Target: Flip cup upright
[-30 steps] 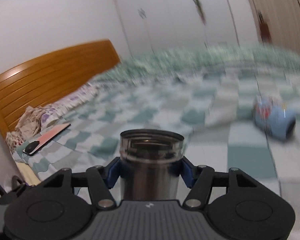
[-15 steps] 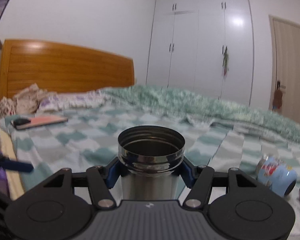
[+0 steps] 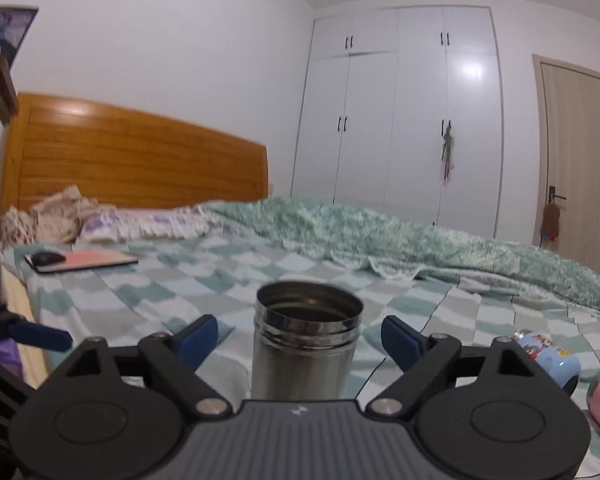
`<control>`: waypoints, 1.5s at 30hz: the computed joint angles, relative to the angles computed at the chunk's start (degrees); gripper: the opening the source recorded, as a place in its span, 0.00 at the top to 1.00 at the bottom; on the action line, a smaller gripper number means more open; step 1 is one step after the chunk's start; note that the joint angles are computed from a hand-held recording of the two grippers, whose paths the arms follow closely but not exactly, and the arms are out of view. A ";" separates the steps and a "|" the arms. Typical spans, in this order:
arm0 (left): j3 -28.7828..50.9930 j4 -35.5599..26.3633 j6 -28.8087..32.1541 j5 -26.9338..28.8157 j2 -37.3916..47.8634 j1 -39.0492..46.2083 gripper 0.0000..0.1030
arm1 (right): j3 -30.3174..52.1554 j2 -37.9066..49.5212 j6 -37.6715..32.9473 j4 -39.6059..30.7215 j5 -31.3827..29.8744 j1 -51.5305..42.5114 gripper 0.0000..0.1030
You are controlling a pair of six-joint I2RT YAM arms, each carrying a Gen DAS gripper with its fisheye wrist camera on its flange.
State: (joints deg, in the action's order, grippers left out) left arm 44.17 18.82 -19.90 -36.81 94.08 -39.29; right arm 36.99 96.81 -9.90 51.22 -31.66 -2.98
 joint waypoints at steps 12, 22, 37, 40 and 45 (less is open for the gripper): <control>3.38 5.68 3.10 -5.20 2.13 -9.60 0.00 | -7.73 -9.27 2.83 2.25 -15.12 -20.71 0.00; 7.73 15.84 2.34 -13.64 11.26 -19.87 0.00 | -6.95 -3.34 -1.39 3.29 -29.64 -41.92 0.00; 13.33 23.24 4.89 -26.91 23.83 -30.33 0.00 | -6.60 10.48 -10.66 7.01 -40.44 -58.38 0.00; 12.93 27.95 7.29 -29.84 26.14 -31.40 0.00 | -7.73 13.53 -7.10 15.09 -41.57 -59.94 0.00; 12.54 31.36 8.31 -31.99 28.15 -32.28 0.00 | -8.88 18.53 0.68 29.54 -43.89 -62.51 0.00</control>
State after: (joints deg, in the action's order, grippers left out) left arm 56.70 50.18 -11.59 -68.80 122.23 -71.57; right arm 28.11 115.33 -9.22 80.77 -75.56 -65.49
